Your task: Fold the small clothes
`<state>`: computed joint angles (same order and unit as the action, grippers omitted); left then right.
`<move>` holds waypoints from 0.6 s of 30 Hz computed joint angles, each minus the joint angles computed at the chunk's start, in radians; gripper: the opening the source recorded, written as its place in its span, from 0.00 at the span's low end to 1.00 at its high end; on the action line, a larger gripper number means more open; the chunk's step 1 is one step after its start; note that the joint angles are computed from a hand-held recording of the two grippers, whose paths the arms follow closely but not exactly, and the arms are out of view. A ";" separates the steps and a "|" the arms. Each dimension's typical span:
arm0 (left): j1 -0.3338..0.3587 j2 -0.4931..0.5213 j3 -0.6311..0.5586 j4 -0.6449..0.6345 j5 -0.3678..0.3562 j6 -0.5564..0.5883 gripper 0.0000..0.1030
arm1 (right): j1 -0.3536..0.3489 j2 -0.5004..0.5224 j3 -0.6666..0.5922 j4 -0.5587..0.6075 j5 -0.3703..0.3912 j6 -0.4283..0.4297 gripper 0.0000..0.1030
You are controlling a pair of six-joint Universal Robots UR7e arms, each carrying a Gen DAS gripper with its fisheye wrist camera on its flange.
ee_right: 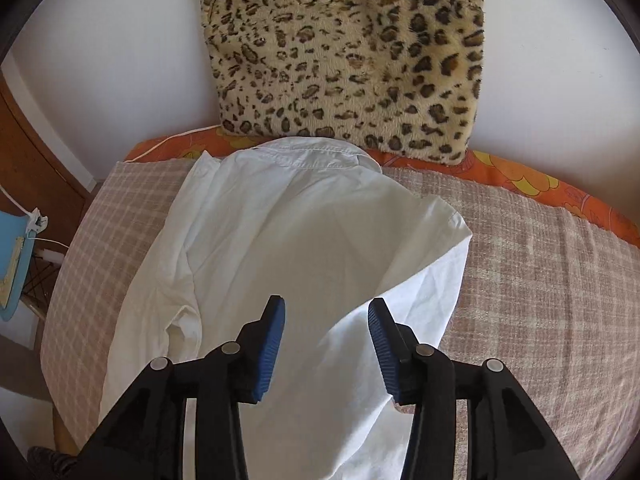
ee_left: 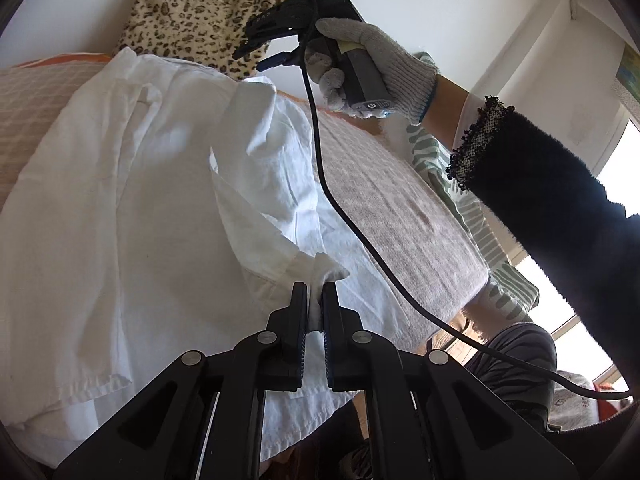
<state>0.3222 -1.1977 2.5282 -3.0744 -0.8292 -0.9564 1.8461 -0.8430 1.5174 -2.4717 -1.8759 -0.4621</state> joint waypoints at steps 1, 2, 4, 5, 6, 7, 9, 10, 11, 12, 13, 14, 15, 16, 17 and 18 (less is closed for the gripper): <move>-0.006 -0.017 0.003 0.032 0.002 -0.013 0.09 | -0.005 -0.013 0.009 -0.010 0.006 0.001 0.42; -0.011 -0.034 0.005 0.060 0.001 -0.021 0.12 | -0.009 -0.028 0.022 -0.029 0.004 0.005 0.42; -0.025 -0.066 0.013 0.097 0.002 -0.027 0.13 | -0.034 -0.067 0.043 -0.043 0.030 0.031 0.42; -0.032 -0.084 0.014 0.125 -0.002 -0.029 0.13 | -0.053 -0.091 0.058 -0.047 0.051 0.053 0.42; -0.037 -0.102 0.016 0.147 -0.010 -0.026 0.13 | -0.070 -0.113 0.071 -0.047 0.064 0.073 0.42; -0.041 -0.118 0.015 0.175 -0.016 -0.027 0.14 | -0.093 -0.139 0.092 -0.051 0.087 0.086 0.43; -0.060 -0.156 0.018 0.240 -0.003 -0.041 0.15 | -0.135 -0.188 0.141 -0.073 0.125 0.091 0.42; -0.073 -0.177 0.019 0.275 0.015 -0.049 0.15 | -0.153 -0.207 0.170 -0.099 0.125 0.076 0.41; -0.084 -0.198 0.019 0.311 0.031 -0.053 0.15 | -0.169 -0.223 0.195 -0.118 0.115 0.056 0.40; -0.082 -0.212 0.013 0.339 0.045 -0.043 0.15 | -0.183 -0.232 0.211 -0.123 0.103 0.042 0.38; -0.077 -0.224 0.006 0.366 0.058 -0.029 0.15 | -0.201 -0.241 0.225 -0.118 0.104 0.026 0.38; -0.067 -0.235 -0.001 0.391 0.074 -0.022 0.15 | -0.217 -0.247 0.235 -0.101 0.114 0.010 0.38; -0.056 -0.243 -0.005 0.399 0.087 -0.015 0.15 | -0.231 -0.249 0.237 -0.064 0.127 -0.010 0.38; -0.038 -0.247 -0.010 0.394 0.093 0.001 0.15 | -0.235 -0.246 0.233 -0.024 0.129 -0.031 0.38; -0.018 -0.249 -0.016 0.395 0.098 0.017 0.15 | -0.233 -0.243 0.240 -0.016 0.122 -0.066 0.38; 0.001 -0.249 -0.022 0.393 0.099 0.027 0.15 | -0.228 -0.242 0.251 -0.026 0.115 -0.106 0.38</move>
<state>0.3235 -1.4471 2.5059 -2.6816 -0.7301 -0.9293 1.6177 -1.0847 1.7685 -2.4982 -1.7606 -0.5679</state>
